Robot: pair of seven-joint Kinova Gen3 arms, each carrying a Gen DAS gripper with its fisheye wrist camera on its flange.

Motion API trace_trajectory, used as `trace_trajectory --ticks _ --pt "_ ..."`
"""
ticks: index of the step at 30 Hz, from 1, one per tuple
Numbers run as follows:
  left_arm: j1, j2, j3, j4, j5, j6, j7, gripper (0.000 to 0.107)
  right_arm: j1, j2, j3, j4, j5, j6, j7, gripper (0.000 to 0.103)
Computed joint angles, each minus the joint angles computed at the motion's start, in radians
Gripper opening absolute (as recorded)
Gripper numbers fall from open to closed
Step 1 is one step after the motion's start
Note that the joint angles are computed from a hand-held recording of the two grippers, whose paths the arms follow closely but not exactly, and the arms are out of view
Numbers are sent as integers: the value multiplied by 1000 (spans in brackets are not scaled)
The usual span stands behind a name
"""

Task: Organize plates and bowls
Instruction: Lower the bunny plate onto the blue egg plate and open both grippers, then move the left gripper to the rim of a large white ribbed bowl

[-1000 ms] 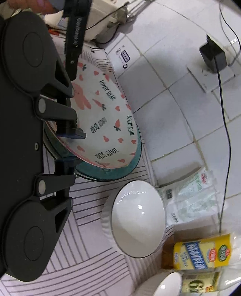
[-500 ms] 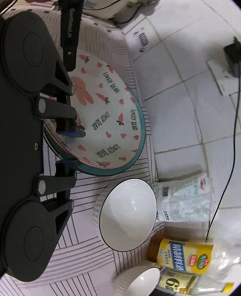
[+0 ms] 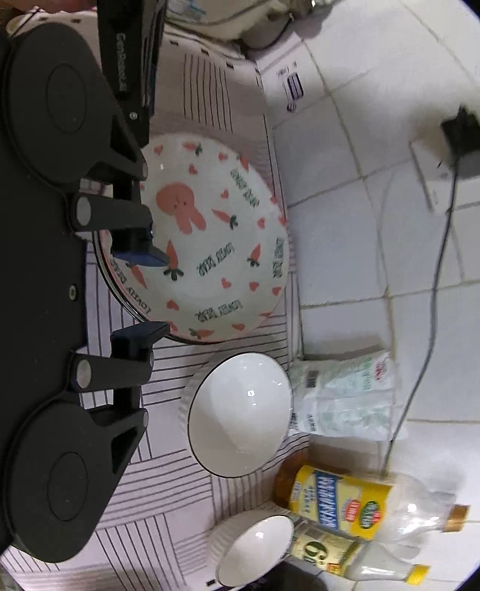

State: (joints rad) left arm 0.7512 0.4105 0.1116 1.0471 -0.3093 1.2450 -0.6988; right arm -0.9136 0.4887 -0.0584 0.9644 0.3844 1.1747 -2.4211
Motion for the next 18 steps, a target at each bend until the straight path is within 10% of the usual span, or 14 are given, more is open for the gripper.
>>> trace_trajectory --ticks 18 --pt "181 -12 10 -144 -154 228 58 90 21 -162 -67 29 -7 121 176 89"
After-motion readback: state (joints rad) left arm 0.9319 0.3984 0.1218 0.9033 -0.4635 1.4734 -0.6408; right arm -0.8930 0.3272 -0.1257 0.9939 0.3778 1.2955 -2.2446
